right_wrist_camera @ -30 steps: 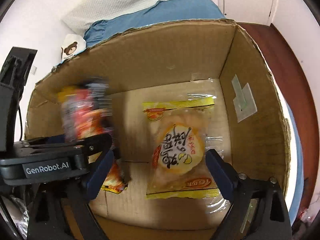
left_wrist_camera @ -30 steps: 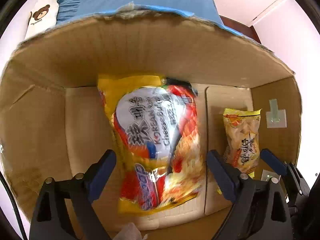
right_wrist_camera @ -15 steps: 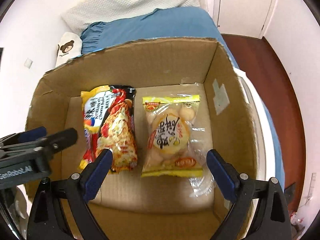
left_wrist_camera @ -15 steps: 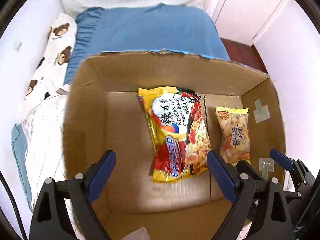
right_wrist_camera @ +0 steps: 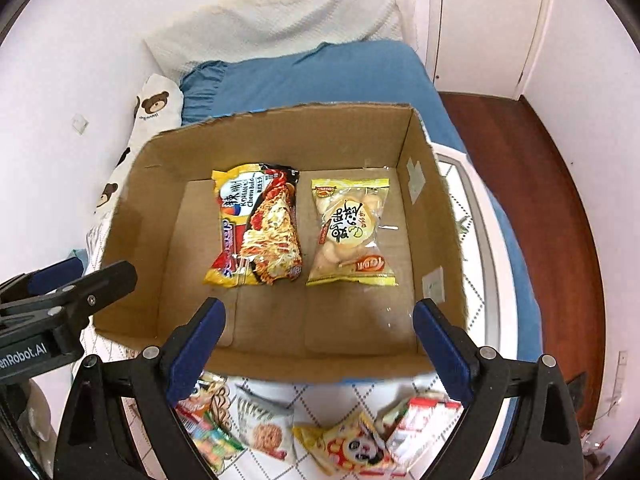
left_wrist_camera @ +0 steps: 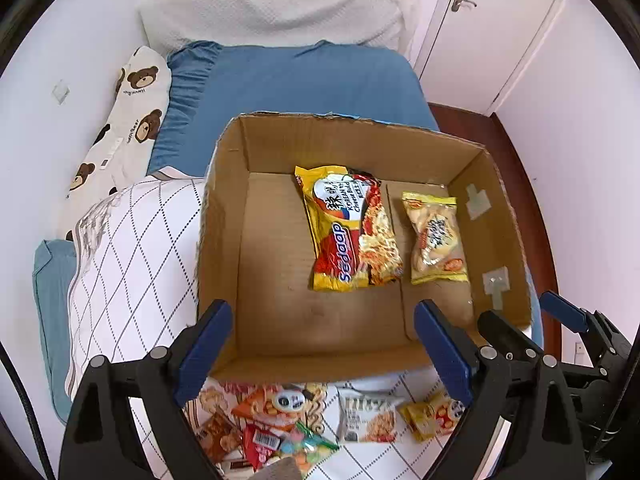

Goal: Organize snacks
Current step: 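Grasp the orange packet with left tool while right tool grasps white wrapped bar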

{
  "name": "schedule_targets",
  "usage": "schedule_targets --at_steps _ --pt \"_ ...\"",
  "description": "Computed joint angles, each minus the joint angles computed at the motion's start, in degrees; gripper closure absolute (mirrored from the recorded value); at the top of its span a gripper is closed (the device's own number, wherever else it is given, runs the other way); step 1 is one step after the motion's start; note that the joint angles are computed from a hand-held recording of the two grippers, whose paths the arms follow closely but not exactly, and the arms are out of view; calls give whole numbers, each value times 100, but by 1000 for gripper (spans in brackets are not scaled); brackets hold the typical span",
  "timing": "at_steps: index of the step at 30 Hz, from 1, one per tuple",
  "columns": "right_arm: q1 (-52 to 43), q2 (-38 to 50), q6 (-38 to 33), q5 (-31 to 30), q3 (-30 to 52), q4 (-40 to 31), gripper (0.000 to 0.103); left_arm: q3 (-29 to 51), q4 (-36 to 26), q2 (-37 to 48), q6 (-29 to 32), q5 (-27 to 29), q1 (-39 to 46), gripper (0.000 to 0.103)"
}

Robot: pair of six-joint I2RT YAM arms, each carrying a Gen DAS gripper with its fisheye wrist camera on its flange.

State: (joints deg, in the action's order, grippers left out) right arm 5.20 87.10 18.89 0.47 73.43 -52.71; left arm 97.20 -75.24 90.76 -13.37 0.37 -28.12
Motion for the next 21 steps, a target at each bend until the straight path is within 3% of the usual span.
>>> schedule_targets --at_steps 10,17,21 --pt "647 -1503 489 99 -755 -523 6 -868 -340 -1588 -448 37 -25 10" --pt "1391 -2570 1319 -267 -2227 -326 6 -2996 -644 -3596 -306 -142 353 10" --pt "1841 -3297 2030 -520 -3217 -187 6 -4411 -1051 -4665 -417 -825 -417 10"
